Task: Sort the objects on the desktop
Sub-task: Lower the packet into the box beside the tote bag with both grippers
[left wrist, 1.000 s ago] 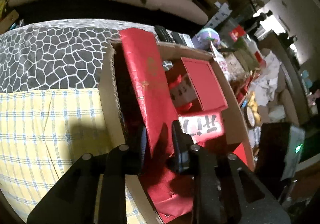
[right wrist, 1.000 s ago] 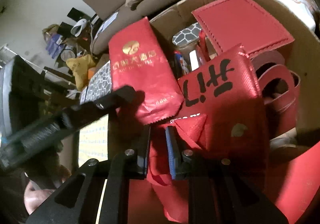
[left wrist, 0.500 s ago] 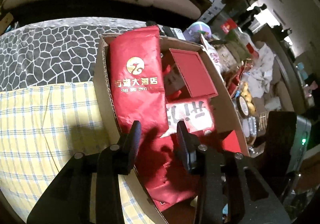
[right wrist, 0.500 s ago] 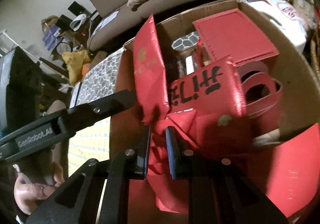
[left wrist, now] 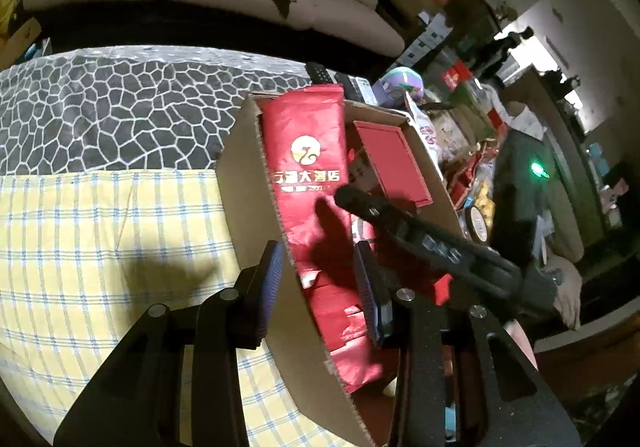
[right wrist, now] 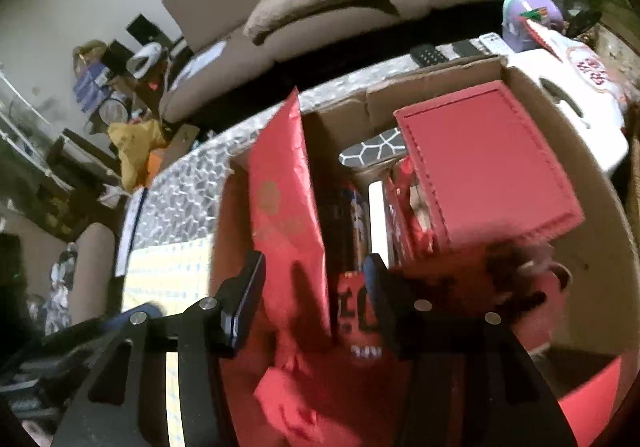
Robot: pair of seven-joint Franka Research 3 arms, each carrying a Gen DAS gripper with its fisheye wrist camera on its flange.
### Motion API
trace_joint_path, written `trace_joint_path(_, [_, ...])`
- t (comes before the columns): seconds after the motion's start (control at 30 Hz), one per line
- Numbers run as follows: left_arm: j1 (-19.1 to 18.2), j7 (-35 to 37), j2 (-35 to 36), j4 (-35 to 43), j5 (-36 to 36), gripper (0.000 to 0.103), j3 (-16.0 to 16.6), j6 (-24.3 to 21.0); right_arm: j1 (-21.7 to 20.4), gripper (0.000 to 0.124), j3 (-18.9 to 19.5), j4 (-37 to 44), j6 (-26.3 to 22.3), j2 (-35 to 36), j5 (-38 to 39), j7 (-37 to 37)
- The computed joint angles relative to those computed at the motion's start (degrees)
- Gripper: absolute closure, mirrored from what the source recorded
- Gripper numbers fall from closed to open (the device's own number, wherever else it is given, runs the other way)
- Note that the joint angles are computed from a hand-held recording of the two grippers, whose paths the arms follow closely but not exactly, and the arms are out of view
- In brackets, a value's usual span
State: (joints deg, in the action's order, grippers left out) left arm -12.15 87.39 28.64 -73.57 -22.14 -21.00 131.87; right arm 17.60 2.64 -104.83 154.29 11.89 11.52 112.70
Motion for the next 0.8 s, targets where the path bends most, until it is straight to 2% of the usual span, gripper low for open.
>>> trace_joint_path(0.1, [1.0,1.6,-0.6,-1.4,-1.5,0.069,-0.5,0.3,-0.6,0.073,1.1,2.6,0.0,2.2,2.5,-2.7])
trace_joint_path(0.17, [1.3,2.3,-0.9,-2.2,-2.1,0.069,-0.6,0.5,-0.7,0.084,1.6,4.3,-1.3,3.4,4.3,-4.2])
trace_joint_path(0.23, [1.6,3.0,-1.2,-3.0,-2.9,0.069,-0.8,0.5,-0.6,0.108,1.7,5.1,-2.1,3.9,4.9,-5.1])
trace_joint_path(0.3, [1.9,3.8,-1.8,-4.0,-3.9,0.069,-1.1,0.6,-1.6,0.112,2.9,5.1,-2.7,3.6,9.2,-7.3])
trace_joint_path(0.37, [2.0,4.4,-2.3,-4.7,-4.6,0.069,-1.1,0.6,-3.1,0.114,4.2,4.8,-3.8,3.0,15.5,-10.0])
trace_joint_path(0.47, [2.1,4.7,-2.8,-5.7,-5.6,0.069,-1.0,0.6,-3.7,0.114,4.1,5.0,-6.5,2.5,20.3,-10.3])
trace_joint_path(0.63, [2.3,5.6,-4.2,-7.5,-7.3,0.068,-1.0,0.4,-3.4,0.112,1.3,4.9,-11.5,2.3,17.1,-4.7])
trace_joint_path(0.67, [2.3,5.8,-4.5,-7.9,-7.4,0.068,-0.9,0.4,-3.7,0.114,1.2,4.1,-11.6,2.0,17.3,-4.5])
trace_joint_path(0.73, [2.1,5.9,-4.9,-8.3,-7.6,0.068,-0.7,0.4,-4.8,0.124,1.6,2.2,-10.3,1.5,20.5,-6.4])
trace_joint_path(0.8, [1.9,5.9,-5.2,-8.5,-7.4,0.068,-0.5,0.3,-5.0,0.124,1.5,1.5,-9.7,1.4,21.2,-6.7])
